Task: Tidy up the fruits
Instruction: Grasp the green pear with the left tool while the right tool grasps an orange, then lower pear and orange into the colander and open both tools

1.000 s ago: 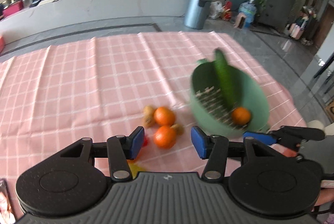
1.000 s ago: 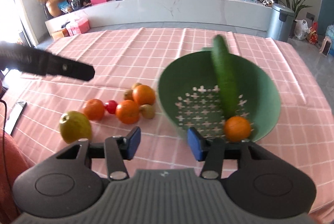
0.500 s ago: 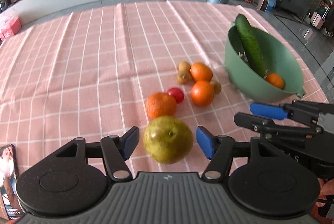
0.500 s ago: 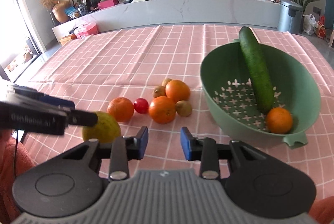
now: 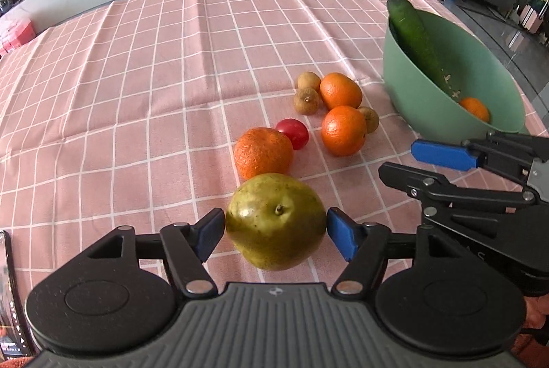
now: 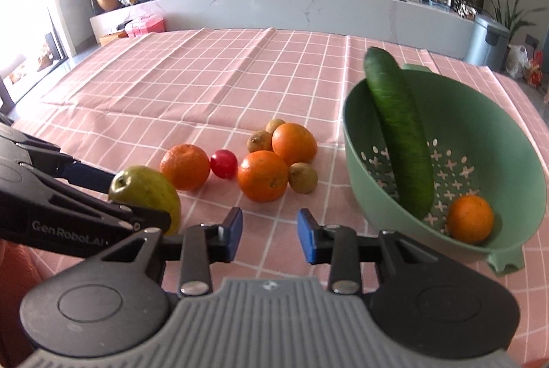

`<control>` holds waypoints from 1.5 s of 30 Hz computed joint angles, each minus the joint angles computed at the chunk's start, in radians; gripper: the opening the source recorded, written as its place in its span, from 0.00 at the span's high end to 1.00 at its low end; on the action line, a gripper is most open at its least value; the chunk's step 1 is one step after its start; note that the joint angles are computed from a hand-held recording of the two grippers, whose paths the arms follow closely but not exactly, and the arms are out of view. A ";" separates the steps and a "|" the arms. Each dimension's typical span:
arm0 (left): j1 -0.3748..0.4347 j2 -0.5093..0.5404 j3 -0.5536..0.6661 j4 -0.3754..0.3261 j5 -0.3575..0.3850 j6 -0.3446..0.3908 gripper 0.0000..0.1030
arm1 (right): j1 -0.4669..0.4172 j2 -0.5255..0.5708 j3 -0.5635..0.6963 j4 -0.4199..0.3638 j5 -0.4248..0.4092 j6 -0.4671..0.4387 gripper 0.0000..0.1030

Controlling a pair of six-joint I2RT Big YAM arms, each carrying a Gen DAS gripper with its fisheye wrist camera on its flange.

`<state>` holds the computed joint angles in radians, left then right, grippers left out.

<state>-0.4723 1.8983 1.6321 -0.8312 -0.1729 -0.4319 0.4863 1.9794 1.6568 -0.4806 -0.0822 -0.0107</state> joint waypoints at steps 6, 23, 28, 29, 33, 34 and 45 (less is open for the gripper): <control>-0.002 0.000 -0.006 0.013 0.002 0.015 0.27 | 0.003 0.025 0.021 0.008 0.024 -0.047 0.68; 0.020 -0.013 -0.021 0.020 0.065 0.012 0.27 | 0.013 0.086 0.091 0.038 0.022 -0.175 0.68; 0.023 -0.018 -0.026 0.018 0.068 -0.002 0.28 | 0.015 0.109 0.126 0.018 0.012 -0.201 0.68; 0.023 -0.019 -0.025 0.013 0.061 -0.007 0.28 | 0.016 0.114 0.134 0.013 0.010 -0.205 0.66; 0.028 -0.033 -0.041 0.019 0.052 -0.032 0.28 | 0.019 0.136 0.167 -0.010 -0.002 -0.214 0.59; 0.033 -0.041 -0.050 0.028 0.062 -0.045 0.28 | 0.020 0.142 0.176 -0.014 -0.004 -0.217 0.58; 0.038 -0.067 -0.051 0.046 0.051 -0.069 0.28 | 0.034 0.158 0.188 -0.001 0.034 -0.282 0.62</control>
